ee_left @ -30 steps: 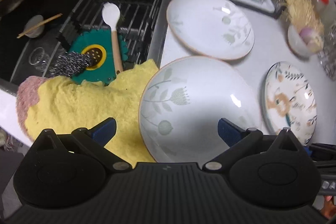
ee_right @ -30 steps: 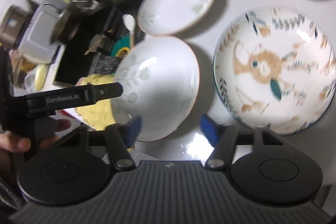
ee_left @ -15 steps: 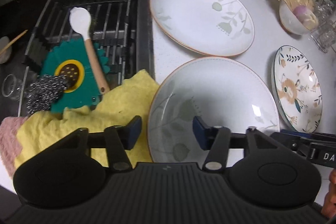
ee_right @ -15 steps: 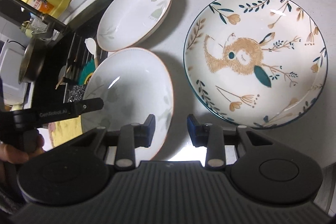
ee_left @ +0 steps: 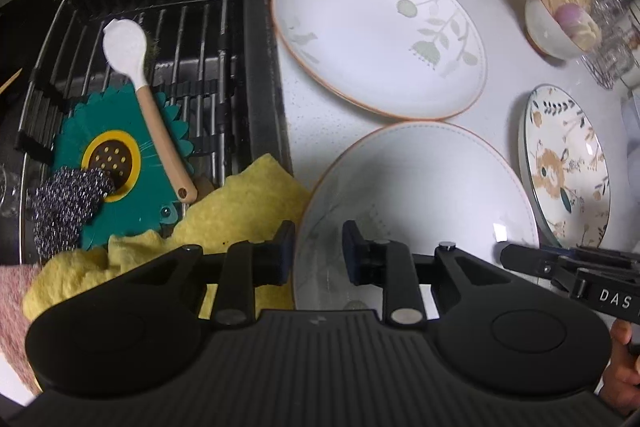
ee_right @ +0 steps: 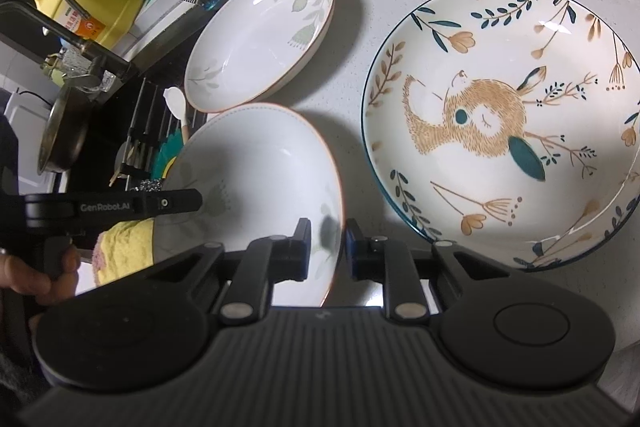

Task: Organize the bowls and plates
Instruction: 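Grasp the rim of the white leaf-pattern plate with the right tool and lift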

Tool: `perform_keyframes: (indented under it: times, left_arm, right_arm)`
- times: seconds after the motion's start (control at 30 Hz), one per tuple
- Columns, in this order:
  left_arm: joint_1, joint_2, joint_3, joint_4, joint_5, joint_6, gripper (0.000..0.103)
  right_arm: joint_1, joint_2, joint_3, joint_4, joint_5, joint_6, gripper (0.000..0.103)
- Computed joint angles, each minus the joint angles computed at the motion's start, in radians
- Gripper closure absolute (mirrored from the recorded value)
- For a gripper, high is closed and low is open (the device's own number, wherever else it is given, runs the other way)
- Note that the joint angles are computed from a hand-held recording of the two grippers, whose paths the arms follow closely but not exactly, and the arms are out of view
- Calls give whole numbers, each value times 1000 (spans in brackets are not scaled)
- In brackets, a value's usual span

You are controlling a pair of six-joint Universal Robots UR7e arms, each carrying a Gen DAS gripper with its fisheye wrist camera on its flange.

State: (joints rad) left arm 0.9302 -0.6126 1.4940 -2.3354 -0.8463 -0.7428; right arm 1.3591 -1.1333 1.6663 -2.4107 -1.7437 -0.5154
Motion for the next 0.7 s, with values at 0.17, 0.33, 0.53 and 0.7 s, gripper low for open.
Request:
perform_keyframes:
  times: [0.17, 0.33, 0.53, 0.7]
  left_arm:
    - [0, 4, -9, -16, -12, 29, 73]
    - [-13, -1, -20, -42, -22, 67, 73]
    - [-40, -7, -40, -64, -11, 70, 73]
    - [-57, 25, -97, -73, -8, 75, 73]
  right_arm:
    - [0, -7, -4, 5, 0, -26, 82]
    - [-2, -19, -22, 23, 20, -25, 82]
    - [-6, -41, -62, 67, 83, -52, 82]
    - [-10, -43, -113, 71, 122, -77, 82]
